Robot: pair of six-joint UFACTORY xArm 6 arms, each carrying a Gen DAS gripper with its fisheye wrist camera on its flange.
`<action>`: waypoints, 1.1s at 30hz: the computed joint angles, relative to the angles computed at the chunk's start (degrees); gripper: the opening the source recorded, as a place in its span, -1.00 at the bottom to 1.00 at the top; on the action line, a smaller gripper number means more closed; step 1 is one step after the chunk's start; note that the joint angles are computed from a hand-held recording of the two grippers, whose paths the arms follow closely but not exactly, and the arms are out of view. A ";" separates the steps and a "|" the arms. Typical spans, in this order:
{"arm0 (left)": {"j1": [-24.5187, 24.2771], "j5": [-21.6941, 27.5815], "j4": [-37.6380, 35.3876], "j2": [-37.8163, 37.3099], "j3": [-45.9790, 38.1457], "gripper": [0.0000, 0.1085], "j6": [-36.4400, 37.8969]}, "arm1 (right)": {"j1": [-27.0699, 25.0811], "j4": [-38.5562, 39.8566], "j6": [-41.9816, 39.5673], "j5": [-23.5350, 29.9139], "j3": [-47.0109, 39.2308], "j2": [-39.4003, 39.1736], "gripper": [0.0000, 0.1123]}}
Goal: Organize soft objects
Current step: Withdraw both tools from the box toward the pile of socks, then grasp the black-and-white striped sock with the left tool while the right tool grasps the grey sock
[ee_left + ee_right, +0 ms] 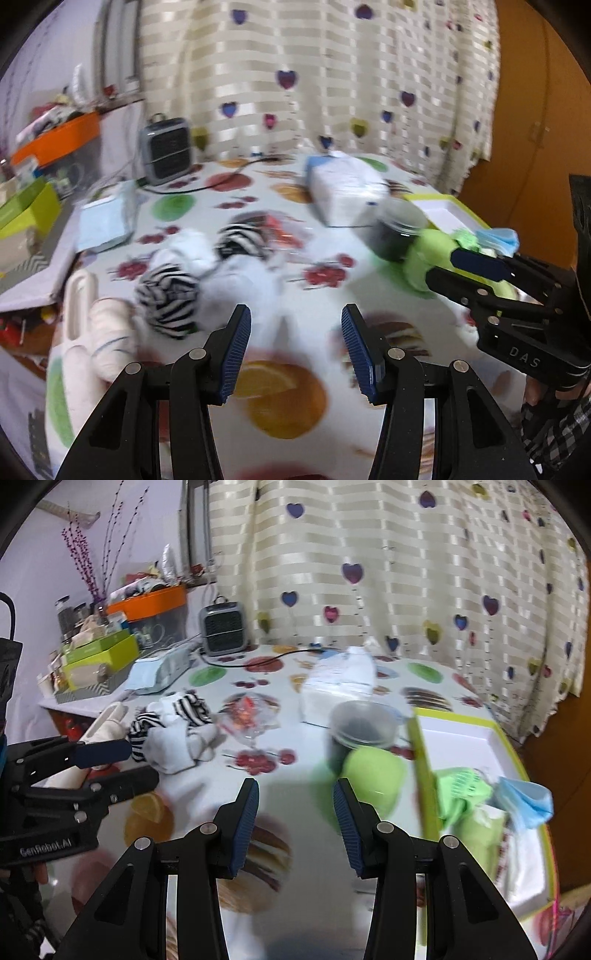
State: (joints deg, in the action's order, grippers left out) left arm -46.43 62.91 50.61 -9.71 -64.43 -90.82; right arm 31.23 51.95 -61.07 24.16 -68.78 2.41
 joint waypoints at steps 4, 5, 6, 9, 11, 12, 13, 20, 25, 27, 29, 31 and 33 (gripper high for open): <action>0.68 0.86 -0.12 -3.40 3.57 -0.07 -1.32 | 1.37 -0.59 1.08 1.27 -2.09 2.21 -0.22; 0.68 1.41 -0.19 -3.92 4.08 -0.07 -1.74 | 1.62 -0.81 1.20 1.75 -2.56 2.67 -0.22; 0.77 1.74 -0.30 -4.47 4.59 -0.07 -1.89 | 1.77 -0.97 1.09 2.42 -3.11 3.15 -0.22; 1.53 2.35 -1.00 -6.35 6.48 -0.07 -1.65 | 2.85 -1.13 0.84 3.24 -4.53 4.43 -0.22; 2.17 2.78 -1.30 -7.31 7.36 -0.06 -1.34 | 3.24 -0.45 0.19 4.76 -5.57 5.07 -0.22; 2.67 2.93 -1.63 -7.81 7.79 -0.06 -1.10 | 3.52 -0.24 -0.06 5.70 -6.33 5.62 -0.22; 3.10 2.93 -1.82 -8.42 8.34 -0.06 -1.08 | 3.86 -0.51 0.22 6.12 -6.82 5.99 -0.22; 7.30 -0.70 -3.77 -13.02 13.53 -0.04 -0.91 | 5.62 -2.02 3.13 10.33 -11.38 9.61 -0.22; 9.85 -2.08 -4.74 -14.66 15.48 -0.04 -0.11 | 6.22 -2.23 7.04 12.77 -14.52 12.35 -0.20; 11.24 -3.88 -5.47 -15.11 16.17 -0.04 0.70 | 6.20 -3.32 10.34 13.86 -16.40 13.91 -0.08; 12.36 -4.13 -6.08 -14.72 16.06 -0.04 1.73 | 5.93 -2.78 12.98 16.07 -18.72 15.69 -0.05; 13.56 -5.39 -6.84 -14.65 16.34 -0.04 2.64 | 5.80 -2.50 15.03 17.72 -20.62 17.17 -0.05; 15.02 -7.21 -7.75 -14.39 16.73 -0.04 3.33 | 6.13 -3.56 16.46 17.27 -21.33 17.85 -0.05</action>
State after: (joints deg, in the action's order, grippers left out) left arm -31.42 55.70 42.86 -24.10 -47.70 -87.49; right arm 37.36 48.39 -44.61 41.44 -90.12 20.26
